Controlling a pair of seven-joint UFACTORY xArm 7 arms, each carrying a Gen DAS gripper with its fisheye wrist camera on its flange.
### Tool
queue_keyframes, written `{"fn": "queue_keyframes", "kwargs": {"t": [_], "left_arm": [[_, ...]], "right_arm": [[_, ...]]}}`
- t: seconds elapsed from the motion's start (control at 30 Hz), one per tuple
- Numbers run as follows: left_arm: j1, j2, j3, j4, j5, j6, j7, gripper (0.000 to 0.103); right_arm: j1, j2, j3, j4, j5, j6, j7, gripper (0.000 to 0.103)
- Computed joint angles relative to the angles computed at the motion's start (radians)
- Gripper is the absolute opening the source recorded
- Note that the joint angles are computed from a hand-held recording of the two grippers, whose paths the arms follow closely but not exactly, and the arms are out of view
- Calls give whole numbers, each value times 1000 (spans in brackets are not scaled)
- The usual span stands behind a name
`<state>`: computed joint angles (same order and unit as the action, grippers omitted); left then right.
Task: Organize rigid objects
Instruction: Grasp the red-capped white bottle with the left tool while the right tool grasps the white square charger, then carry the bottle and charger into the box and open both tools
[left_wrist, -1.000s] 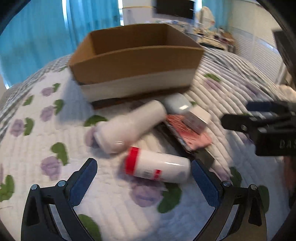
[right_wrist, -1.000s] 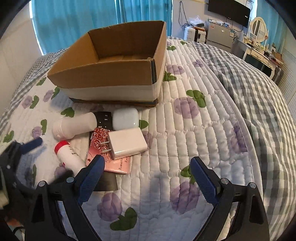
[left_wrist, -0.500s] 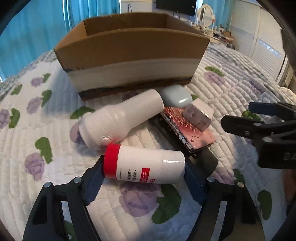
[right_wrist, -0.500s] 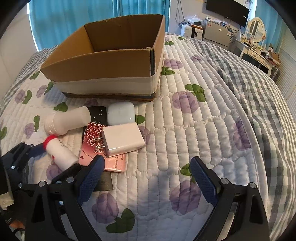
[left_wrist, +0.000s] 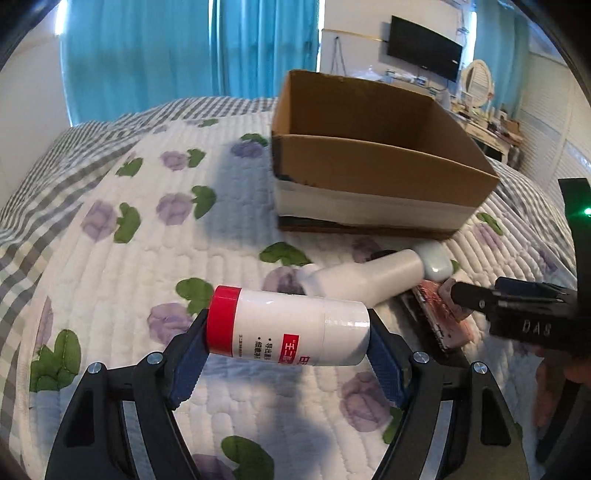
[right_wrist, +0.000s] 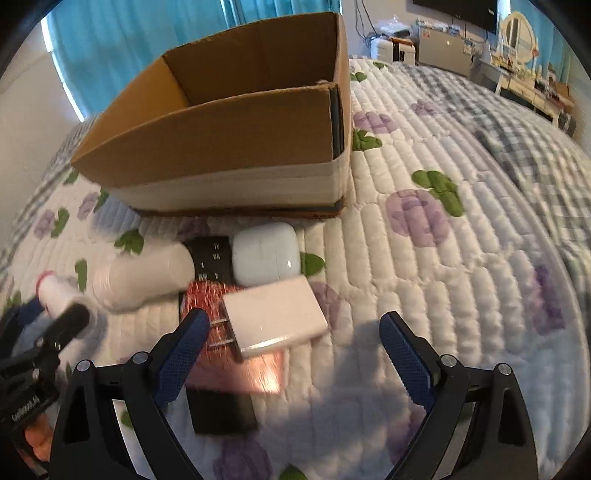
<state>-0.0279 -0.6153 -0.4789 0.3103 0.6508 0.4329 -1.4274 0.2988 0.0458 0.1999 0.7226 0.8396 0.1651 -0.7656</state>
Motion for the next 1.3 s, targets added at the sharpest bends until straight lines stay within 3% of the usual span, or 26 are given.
{"fn": "queue_keyframes", "kwargs": {"t": [0.17, 0.23, 0.27, 0.3, 0.33, 0.47, 0.63, 0.77, 0.87, 0.97, 1.3], "left_arm": [[0, -7, 4, -9, 1, -3, 4, 79], [1, -5, -4, -6, 4, 1, 3, 79], [1, -4, -6, -5, 6, 1, 1, 79], [2, -5, -8, -5, 7, 0, -2, 79], [1, -8, -8, -6, 8, 1, -5, 79], [-10, -20, -4, -9, -2, 9, -5, 79], [-55, -37, 7, 17, -30, 83, 42, 79], [-116, -94, 38, 32, -77, 128, 92, 79], [-133, -126, 47, 60, -105, 171, 141, 79], [-135, -156, 61, 100, -123, 206, 193, 79], [-7, -106, 87, 292, -97, 215, 362, 79]], "right_arm": [[-23, 45, 17, 45, 83, 30, -48, 94], [16, 55, -19, 38, -9, 26, 10, 90], [17, 55, -11, 29, -31, 3, 21, 87], [-23, 52, 34, 30, -11, 5, -4, 72], [-33, 50, 44, 36, 42, 19, -53, 69], [-18, 37, 45, 18, 51, -17, -66, 68], [13, -34, 40, -36, 59, -75, -86, 68], [47, -134, 0, -93, -33, -71, -15, 68], [55, -230, -41, -119, -92, -19, 28, 68], [41, -319, -38, -140, -198, -1, 112, 68], [125, -421, -142, -8, -384, 76, 208, 68]]}}
